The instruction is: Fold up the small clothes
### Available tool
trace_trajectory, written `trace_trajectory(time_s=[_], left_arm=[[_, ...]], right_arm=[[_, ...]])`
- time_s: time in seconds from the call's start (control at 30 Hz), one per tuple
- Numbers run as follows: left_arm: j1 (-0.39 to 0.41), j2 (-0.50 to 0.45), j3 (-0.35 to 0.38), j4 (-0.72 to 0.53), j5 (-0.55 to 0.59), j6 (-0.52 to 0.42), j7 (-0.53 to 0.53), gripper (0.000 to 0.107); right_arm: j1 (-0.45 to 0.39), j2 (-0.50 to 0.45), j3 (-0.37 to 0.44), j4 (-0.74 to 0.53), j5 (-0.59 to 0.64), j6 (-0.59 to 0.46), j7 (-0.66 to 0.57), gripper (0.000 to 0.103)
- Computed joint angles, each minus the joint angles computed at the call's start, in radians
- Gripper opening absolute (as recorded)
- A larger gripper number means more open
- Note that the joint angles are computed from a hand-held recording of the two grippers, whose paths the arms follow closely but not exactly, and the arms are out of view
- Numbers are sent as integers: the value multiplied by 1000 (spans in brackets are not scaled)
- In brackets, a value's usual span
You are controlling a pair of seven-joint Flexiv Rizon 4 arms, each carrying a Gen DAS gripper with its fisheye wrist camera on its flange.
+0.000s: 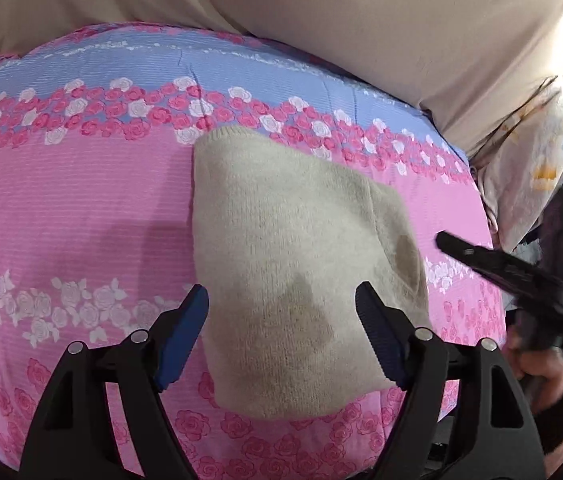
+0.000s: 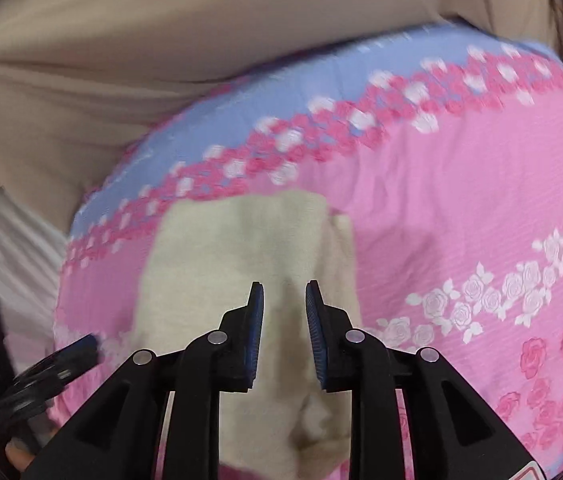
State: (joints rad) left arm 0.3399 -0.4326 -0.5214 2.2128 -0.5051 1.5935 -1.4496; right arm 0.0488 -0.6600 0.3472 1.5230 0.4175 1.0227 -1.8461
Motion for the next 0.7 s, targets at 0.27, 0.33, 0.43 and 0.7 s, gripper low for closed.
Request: trace_trajectory(time_s=[0.27, 0.33, 0.43, 0.7], left_arm=[[-111, -28, 122, -38, -8, -90, 15, 74], [-168, -45, 189, -60, 6, -126, 12, 74], [-247, -66, 278, -81, 33, -137, -8, 76], [-340, -96, 389, -120, 106, -142, -56, 85]], right_arm=[[41, 34, -48, 182, -3, -1, 20, 29], [30, 3, -37, 187, 13, 42, 41, 17], [44, 9, -44, 193, -30, 62, 89, 9], [72, 39, -120, 245, -211, 105, 269, 15]])
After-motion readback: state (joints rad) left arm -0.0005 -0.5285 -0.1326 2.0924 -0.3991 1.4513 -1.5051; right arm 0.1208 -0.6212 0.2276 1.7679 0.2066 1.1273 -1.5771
